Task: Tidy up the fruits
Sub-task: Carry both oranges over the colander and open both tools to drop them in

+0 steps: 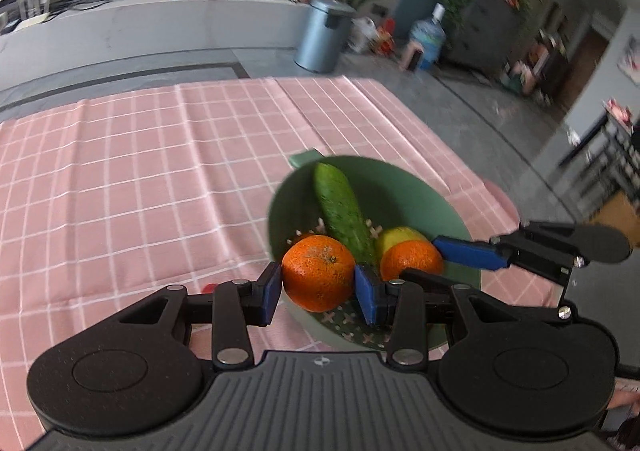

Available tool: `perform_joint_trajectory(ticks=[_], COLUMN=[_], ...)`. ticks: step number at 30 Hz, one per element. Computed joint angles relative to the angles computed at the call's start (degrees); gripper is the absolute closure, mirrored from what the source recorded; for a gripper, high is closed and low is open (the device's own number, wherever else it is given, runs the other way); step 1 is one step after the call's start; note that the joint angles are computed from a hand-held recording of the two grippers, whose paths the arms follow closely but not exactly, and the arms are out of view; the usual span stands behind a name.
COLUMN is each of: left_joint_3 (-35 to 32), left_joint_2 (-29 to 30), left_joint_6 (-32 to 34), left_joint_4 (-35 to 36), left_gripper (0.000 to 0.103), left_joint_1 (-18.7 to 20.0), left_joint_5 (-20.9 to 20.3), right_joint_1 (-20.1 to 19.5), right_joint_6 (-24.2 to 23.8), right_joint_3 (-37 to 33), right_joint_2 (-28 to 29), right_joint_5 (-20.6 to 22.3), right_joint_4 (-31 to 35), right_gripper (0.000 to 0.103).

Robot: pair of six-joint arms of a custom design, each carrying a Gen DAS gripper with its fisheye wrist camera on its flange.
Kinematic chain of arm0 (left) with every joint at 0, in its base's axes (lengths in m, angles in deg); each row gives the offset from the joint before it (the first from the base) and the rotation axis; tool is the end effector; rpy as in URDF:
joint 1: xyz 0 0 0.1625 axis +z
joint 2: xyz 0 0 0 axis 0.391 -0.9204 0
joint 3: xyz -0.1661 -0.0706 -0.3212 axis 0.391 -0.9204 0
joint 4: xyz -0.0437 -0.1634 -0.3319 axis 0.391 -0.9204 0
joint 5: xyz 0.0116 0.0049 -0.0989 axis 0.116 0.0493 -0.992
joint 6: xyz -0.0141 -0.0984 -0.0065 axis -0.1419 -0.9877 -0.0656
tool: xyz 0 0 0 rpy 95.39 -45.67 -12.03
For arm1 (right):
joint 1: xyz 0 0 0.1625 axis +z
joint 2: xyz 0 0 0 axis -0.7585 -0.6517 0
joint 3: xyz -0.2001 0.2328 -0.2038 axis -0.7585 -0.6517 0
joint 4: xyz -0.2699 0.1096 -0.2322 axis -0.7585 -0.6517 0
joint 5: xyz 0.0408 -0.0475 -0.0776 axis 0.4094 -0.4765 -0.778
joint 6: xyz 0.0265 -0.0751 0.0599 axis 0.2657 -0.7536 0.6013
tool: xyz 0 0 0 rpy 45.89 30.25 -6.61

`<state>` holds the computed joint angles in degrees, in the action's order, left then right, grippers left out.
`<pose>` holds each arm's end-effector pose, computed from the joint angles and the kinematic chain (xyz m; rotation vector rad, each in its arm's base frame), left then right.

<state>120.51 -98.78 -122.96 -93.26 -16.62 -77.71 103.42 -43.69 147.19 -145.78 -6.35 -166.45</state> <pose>-0.2977 -0.2368 -0.0652 0.2313 2.4679 -0.9192 -0.0253 -0.2932 0.2448 1.3586 -2.1976 0.5599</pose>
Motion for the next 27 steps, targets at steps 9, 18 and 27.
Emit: perform_joint_trajectory(ticks=[9,18,27], left_joint_3=[-4.48,-5.67,-4.49], left_joint_2=[2.93,2.96,2.36], left_joint_6=[14.42,18.5,17.13], left_joint_4=[-1.74,-0.47,-2.06], left_gripper=[0.058,0.058,0.054], left_joint_1=[5.08,7.03,6.3], left_joint_5=[-6.22,-7.7,-5.79], right_joint_1=[0.21,1.43,1.25], right_joint_6=[1.01,5.46,6.16], right_joint_3=[-3.95,-7.12,-6.51], right_joint_2=[4.4,6.65,3.98], right_joint_5=[-2.31,-4.79,-4.43], right_joint_4=[0.87,5.7,9.58], right_gripper=[0.076,0.076,0.076])
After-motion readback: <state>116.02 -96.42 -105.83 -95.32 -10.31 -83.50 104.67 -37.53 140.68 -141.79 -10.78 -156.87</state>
